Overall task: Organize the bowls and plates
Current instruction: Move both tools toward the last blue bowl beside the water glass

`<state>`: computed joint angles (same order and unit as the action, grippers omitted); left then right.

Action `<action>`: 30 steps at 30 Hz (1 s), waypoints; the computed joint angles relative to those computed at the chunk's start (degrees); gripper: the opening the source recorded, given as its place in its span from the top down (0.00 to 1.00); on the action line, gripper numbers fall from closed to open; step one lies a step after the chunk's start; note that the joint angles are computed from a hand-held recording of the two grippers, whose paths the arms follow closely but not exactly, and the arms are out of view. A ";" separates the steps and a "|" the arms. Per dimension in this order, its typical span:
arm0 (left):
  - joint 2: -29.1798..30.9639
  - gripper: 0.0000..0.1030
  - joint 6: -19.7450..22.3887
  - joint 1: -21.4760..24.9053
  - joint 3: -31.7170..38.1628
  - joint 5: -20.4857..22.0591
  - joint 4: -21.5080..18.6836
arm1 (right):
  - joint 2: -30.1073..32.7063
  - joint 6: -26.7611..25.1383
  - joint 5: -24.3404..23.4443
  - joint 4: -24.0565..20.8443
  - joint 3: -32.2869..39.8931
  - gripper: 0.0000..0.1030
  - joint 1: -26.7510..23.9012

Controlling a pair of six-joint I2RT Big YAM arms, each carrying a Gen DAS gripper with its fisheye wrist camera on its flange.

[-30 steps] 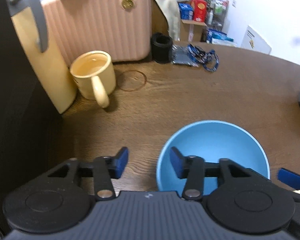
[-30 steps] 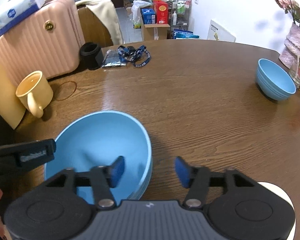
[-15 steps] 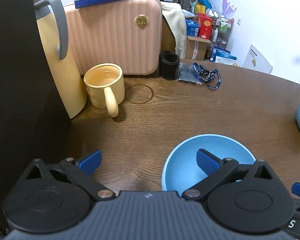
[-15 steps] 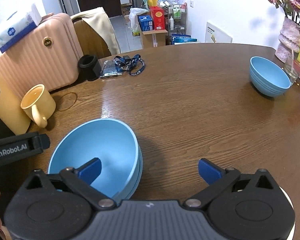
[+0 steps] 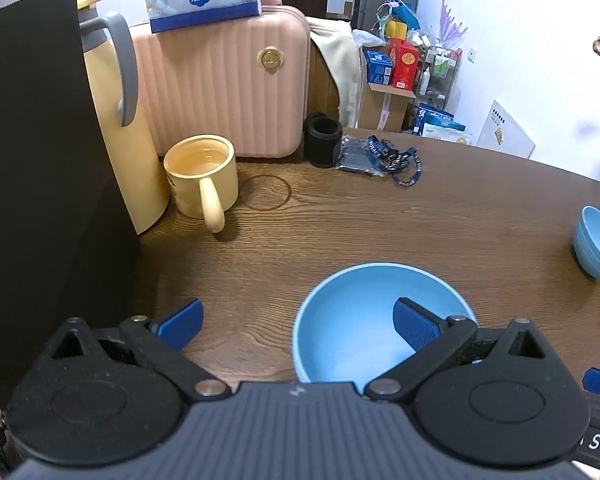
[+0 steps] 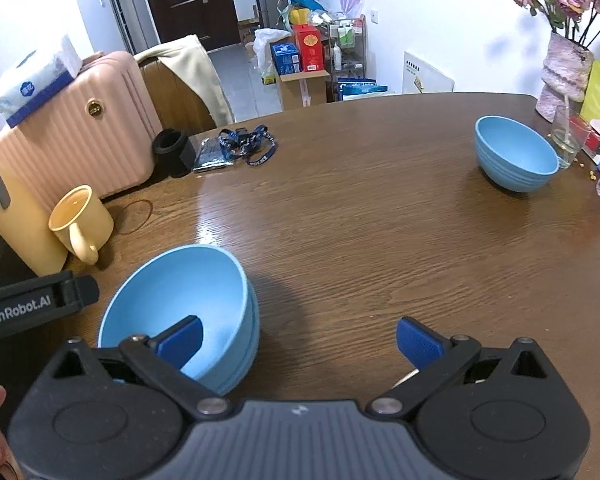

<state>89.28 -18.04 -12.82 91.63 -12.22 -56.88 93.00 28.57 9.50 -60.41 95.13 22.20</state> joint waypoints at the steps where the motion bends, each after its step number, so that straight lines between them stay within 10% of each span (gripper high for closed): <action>1: -0.26 0.00 -0.31 -0.32 -0.10 -0.10 -0.02 | -0.46 -0.10 -0.01 0.04 -0.33 0.00 -0.19; 30: -2.01 0.00 -9.65 -13.32 4.58 -6.55 -5.41 | -13.26 -4.37 -2.97 -1.35 -9.60 0.00 -10.01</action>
<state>87.27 -27.69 -26.14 96.21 -18.77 -62.29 79.74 24.20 6.53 -61.75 85.53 12.19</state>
